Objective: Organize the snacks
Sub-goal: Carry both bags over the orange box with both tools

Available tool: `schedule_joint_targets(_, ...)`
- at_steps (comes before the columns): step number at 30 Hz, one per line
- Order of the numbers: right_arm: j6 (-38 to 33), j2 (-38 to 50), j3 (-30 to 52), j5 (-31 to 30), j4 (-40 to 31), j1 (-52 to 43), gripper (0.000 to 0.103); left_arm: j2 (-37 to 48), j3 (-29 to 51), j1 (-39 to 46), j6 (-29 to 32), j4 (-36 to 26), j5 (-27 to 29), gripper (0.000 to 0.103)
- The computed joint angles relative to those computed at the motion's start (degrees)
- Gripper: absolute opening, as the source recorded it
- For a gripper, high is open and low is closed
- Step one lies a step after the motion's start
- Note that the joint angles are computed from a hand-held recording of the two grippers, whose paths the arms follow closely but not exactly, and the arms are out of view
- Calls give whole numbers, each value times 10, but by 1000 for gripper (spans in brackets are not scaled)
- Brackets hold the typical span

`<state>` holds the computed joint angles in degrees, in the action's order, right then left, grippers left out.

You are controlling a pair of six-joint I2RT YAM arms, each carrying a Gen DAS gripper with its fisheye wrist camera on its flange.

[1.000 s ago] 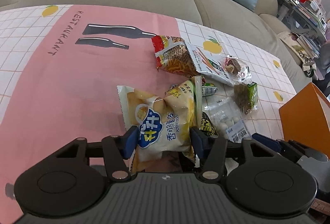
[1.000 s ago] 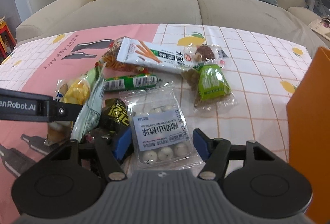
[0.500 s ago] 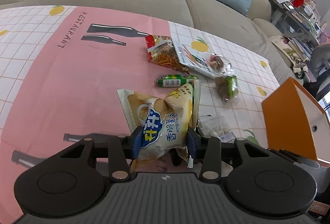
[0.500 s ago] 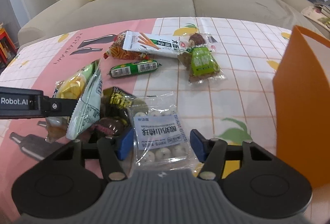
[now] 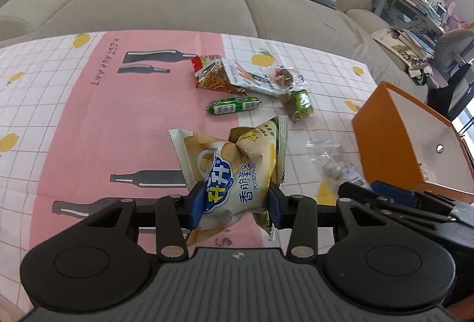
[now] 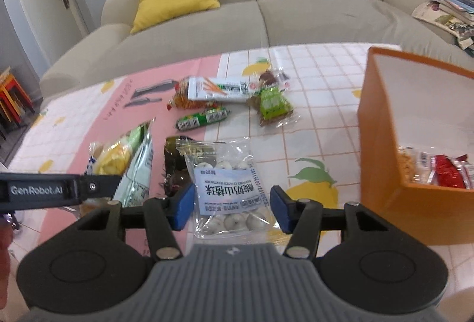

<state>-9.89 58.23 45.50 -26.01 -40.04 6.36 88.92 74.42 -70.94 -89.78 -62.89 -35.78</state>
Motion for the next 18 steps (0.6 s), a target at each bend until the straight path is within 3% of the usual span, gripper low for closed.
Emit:
schedule_joint_targets(10, -121, -50, 69, -95, -125, -153, 53, 52, 117, -34, 5, -59, -20, 48)
schedule_joint_targets(18, -234, -8, 147, -153, -189, -293, 52, 122, 248, -18, 104, -57, -31, 48)
